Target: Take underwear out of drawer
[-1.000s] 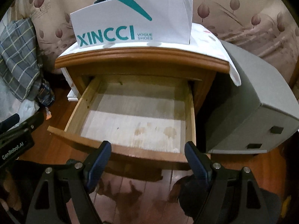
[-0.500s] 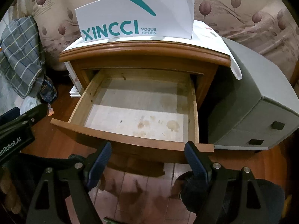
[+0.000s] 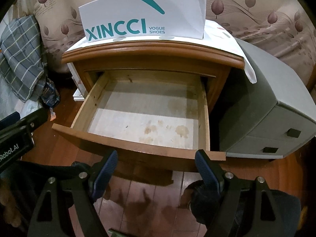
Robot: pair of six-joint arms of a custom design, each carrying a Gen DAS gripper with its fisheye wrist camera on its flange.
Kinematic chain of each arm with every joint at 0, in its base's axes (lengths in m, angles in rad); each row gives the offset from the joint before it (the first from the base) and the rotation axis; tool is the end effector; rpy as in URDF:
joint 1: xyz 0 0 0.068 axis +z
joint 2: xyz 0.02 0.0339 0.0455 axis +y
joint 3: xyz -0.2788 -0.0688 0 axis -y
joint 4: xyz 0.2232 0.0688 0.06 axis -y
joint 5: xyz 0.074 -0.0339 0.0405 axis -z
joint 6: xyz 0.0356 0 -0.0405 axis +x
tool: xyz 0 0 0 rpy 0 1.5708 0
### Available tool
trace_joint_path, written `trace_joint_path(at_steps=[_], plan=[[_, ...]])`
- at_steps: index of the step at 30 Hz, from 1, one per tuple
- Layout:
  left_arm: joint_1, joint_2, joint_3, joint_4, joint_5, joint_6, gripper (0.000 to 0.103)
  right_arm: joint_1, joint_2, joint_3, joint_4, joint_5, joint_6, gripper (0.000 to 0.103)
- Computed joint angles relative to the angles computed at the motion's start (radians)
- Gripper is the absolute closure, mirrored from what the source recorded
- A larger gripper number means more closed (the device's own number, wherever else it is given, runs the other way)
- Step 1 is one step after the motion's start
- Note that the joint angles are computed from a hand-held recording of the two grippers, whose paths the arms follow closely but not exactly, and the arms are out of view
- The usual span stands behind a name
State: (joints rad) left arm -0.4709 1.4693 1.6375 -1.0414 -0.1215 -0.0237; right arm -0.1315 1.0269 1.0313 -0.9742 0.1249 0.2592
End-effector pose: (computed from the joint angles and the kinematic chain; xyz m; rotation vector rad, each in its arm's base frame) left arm 0.2443 -0.1196 0.4036 0.4876 2.3873 -0.0732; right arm 0.1585 -0.0254 0.3229 0.5397 2.4746 -0.1080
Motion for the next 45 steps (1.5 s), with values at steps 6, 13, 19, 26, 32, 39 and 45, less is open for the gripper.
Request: trace_joint_path(at_steps=[6, 13, 19, 26, 32, 39, 45], plan=[[-0.004, 0.003, -0.001, -0.004, 0.007, -0.009, 0.020, 0.001, 0.004, 0.000, 0.000, -0.002, -0.003, 0.020], [0.000, 0.008, -0.002, 0.003, -0.005, -0.009, 0.020, 0.011, 0.004, -0.005, 0.002, -0.004, -0.004, 0.020], [0.003, 0.011, 0.000, 0.004, -0.004, -0.007, 0.020, 0.027, 0.009, -0.008, 0.006, 0.007, 0.000, 0.020], [0.004, 0.010, 0.000, 0.005, -0.004, -0.009, 0.020, 0.029, 0.014, -0.006, 0.009, 0.007, -0.001, 0.020], [0.009, 0.010, 0.001, 0.001, 0.004, -0.004, 0.020, 0.030, 0.013, -0.007, 0.009, 0.007, 0.000, 0.020], [0.002, 0.025, 0.008, 0.003, 0.001, 0.001, 0.019, 0.026, 0.021, -0.011, 0.015, 0.004, -0.012, 0.020], [0.003, 0.020, -0.011, 0.026, 0.012, -0.004, 0.019, 0.017, 0.020, -0.014, 0.019, -0.003, -0.022, 0.020]])
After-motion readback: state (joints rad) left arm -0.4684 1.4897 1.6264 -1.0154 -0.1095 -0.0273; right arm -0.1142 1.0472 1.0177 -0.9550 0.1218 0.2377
